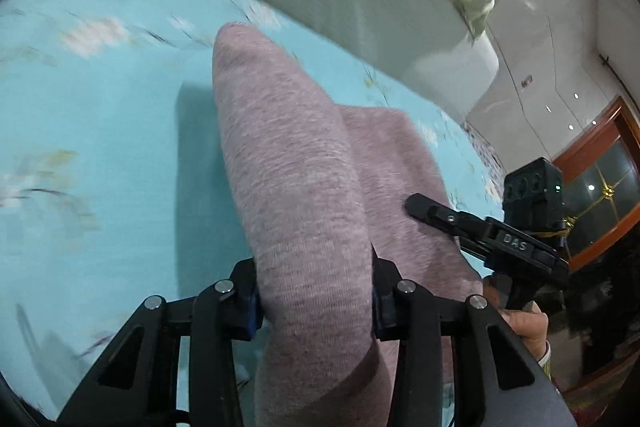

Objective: Fold small clothes
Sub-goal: 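Hold the folded side with both tools and press it down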

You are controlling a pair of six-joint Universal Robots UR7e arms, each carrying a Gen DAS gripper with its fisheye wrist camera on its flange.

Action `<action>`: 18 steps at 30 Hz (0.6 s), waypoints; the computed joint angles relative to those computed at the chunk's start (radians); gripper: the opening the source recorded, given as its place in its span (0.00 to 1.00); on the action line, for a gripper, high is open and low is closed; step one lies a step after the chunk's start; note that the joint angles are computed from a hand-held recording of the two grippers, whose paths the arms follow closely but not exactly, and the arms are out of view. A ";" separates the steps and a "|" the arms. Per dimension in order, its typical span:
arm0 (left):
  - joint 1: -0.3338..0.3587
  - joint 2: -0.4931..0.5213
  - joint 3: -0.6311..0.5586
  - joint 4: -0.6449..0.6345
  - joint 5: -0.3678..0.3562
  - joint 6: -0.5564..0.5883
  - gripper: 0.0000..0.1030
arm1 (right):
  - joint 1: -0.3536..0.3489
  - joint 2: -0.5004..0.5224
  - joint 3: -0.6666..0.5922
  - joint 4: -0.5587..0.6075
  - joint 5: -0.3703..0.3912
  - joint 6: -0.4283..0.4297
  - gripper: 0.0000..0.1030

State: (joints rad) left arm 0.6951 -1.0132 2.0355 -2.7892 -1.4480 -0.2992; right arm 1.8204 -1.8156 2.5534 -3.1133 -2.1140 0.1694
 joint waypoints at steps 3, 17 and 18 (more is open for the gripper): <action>-0.006 -0.112 0.064 0.009 0.078 0.002 0.38 | -0.002 0.111 -0.024 -0.081 0.074 -0.035 0.29; 0.087 -0.235 0.180 0.021 0.165 -0.060 0.44 | -0.069 0.289 -0.036 -0.145 0.147 -0.033 0.31; 0.089 -0.229 0.183 0.021 0.172 -0.066 0.49 | -0.073 0.288 -0.029 -0.145 0.140 -0.029 0.32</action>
